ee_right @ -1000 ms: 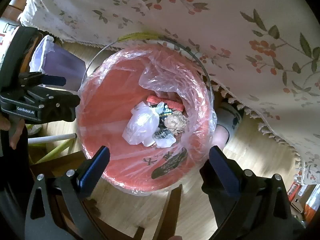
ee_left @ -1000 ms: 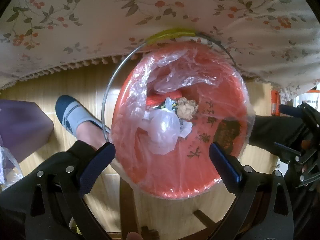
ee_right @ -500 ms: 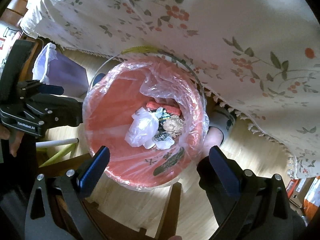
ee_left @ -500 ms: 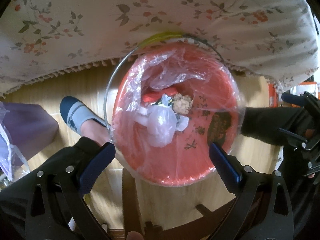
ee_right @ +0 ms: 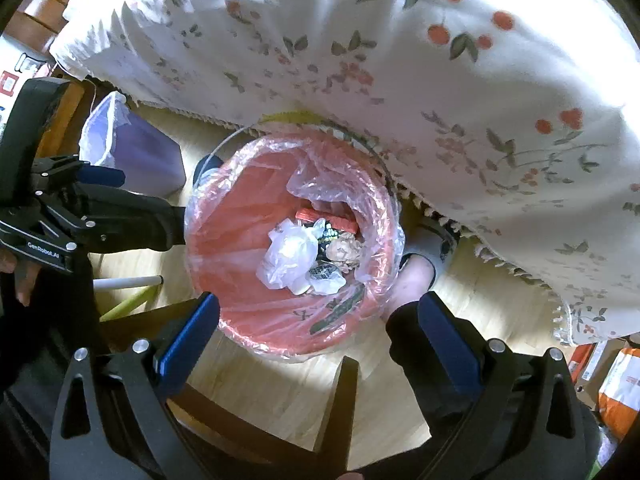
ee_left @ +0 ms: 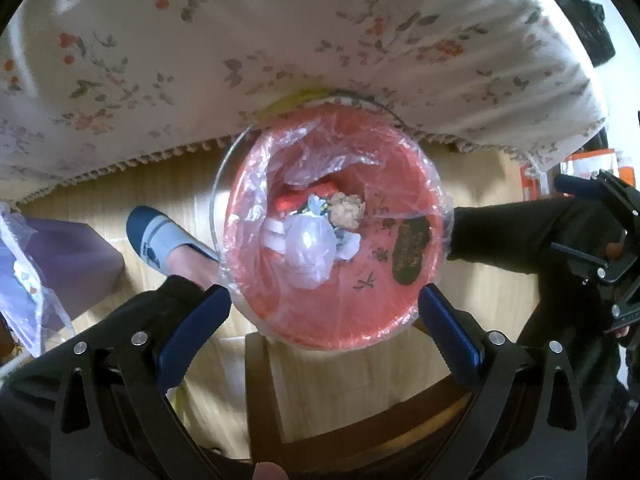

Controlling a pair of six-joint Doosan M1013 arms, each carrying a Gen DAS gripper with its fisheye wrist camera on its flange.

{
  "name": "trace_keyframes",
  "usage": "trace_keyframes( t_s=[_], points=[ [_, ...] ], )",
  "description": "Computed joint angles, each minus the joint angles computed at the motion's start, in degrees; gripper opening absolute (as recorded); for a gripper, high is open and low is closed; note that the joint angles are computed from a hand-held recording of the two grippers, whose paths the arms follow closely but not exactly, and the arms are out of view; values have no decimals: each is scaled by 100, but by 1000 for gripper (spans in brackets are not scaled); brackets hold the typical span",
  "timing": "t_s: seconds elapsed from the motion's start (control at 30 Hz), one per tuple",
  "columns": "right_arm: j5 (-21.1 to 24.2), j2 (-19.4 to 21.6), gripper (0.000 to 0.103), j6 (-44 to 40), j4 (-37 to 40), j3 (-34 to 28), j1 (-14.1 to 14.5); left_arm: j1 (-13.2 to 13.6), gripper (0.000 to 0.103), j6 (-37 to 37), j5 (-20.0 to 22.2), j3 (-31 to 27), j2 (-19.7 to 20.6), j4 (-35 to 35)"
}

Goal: Collect trash

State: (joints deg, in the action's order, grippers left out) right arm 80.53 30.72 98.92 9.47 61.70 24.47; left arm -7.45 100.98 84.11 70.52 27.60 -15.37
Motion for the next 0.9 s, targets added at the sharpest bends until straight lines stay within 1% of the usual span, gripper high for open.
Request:
trace_keyframes(
  t_s=[0.6,0.9],
  points=[
    [-82,-337,98,102,-74,-224,-13,26,97,231,131,-279,-321,-12],
    [-101,-465,98,143,-270,-483,-1,47,97,224,41,-465,-449,-33]
  ],
)
